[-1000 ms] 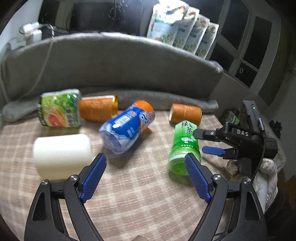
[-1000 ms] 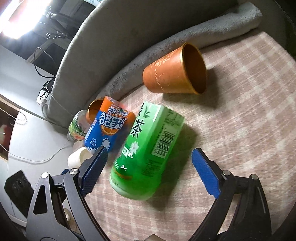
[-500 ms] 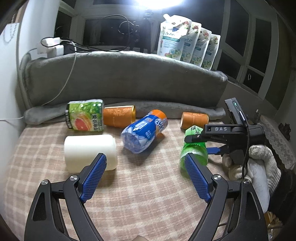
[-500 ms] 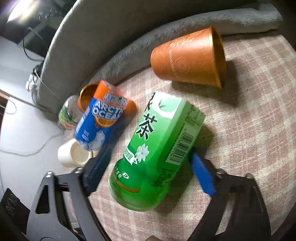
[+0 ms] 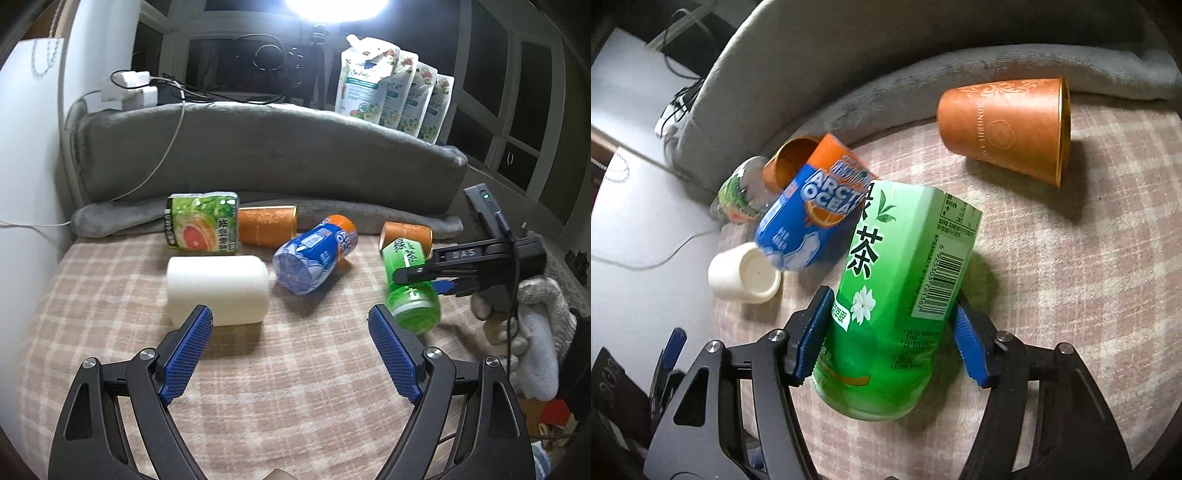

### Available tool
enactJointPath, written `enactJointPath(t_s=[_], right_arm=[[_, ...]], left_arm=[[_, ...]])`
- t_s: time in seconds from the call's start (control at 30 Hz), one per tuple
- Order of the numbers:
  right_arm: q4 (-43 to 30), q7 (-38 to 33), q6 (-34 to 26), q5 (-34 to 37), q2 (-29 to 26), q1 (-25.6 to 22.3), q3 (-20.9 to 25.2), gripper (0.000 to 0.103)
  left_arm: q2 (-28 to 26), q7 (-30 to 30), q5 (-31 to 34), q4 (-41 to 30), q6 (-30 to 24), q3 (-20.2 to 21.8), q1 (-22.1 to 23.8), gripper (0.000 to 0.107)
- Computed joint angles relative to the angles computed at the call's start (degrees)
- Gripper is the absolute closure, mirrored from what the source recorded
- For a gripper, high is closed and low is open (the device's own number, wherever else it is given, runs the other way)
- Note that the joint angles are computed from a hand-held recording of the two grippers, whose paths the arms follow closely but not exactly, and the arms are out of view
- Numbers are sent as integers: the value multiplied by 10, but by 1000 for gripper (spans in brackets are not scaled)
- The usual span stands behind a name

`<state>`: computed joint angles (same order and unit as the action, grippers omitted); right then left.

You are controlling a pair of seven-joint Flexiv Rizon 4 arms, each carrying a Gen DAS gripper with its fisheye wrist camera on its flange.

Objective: Flip cup upright

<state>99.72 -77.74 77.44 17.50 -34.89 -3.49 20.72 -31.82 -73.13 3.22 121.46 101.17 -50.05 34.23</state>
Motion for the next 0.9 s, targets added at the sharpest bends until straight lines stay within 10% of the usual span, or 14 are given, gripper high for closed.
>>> enactJointPath(t_s=[0.9], right_arm=[[-2, -98, -71, 66, 9, 58, 9, 34]], left_arm=[[13, 21, -59, 27, -74, -58, 65, 21]])
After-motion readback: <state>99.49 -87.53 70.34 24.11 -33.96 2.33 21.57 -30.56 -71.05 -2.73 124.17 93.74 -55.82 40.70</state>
